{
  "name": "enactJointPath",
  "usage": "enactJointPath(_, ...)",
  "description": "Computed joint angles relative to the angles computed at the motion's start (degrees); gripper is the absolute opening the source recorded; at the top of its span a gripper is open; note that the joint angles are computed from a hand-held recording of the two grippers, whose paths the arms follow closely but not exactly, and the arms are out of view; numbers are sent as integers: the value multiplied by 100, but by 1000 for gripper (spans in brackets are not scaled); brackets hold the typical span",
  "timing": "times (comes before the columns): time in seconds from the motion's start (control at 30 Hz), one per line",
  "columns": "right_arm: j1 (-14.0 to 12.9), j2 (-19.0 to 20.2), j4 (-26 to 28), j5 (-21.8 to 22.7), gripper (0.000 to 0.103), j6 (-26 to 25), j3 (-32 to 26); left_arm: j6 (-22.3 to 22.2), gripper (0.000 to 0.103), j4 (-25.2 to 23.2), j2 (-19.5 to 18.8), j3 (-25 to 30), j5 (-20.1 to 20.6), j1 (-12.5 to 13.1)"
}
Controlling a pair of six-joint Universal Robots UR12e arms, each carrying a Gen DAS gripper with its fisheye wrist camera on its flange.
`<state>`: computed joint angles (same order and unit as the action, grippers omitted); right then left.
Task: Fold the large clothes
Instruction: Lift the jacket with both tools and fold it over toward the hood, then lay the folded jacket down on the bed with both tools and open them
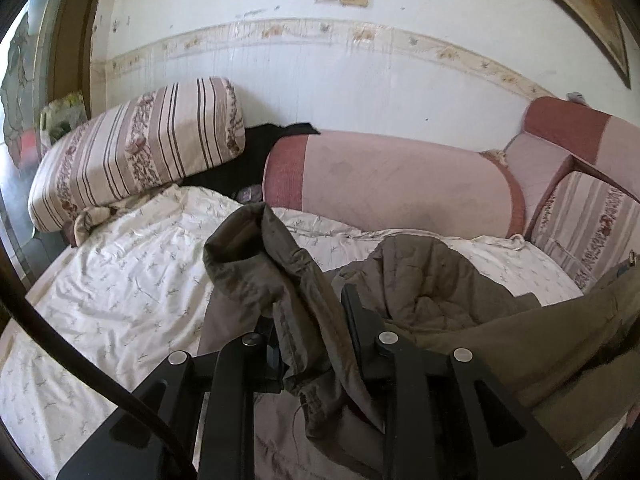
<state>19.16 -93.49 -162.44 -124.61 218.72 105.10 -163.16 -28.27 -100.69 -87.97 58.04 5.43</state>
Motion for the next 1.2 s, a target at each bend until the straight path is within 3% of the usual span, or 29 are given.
enactJointPath(0.37, -495, 527, 385, 357, 13, 139, -277, -36, 26, -517, -641, 647, 653, -399)
enactJointPath(0.57, -693, 799, 604, 483, 13, 222, -404, -164, 32, -695, -826, 848, 705, -446)
enactJointPath(0.7, -808, 922, 666, 556, 14, 346, -434, -185, 38, -720, -866, 916, 583, -413)
enactJointPath(0.87, -910, 1063, 889, 604, 14, 438, -526, -94, 57, -664, -809, 889, 219, -281)
enactJointPath(0.93, -957, 1101, 1002, 636, 14, 497, -555, -122, 65, -408, -754, 805, 275, -243)
enactJointPath(1.07, -1031, 1155, 1252, 644, 14, 712, -606, -272, 66, -168, -641, 662, 248, -137)
enactJointPath(1.2, -1229, 1057, 1345, 1169, 19, 1147, -512, -23, 66, -152, -462, 443, 27, -151)
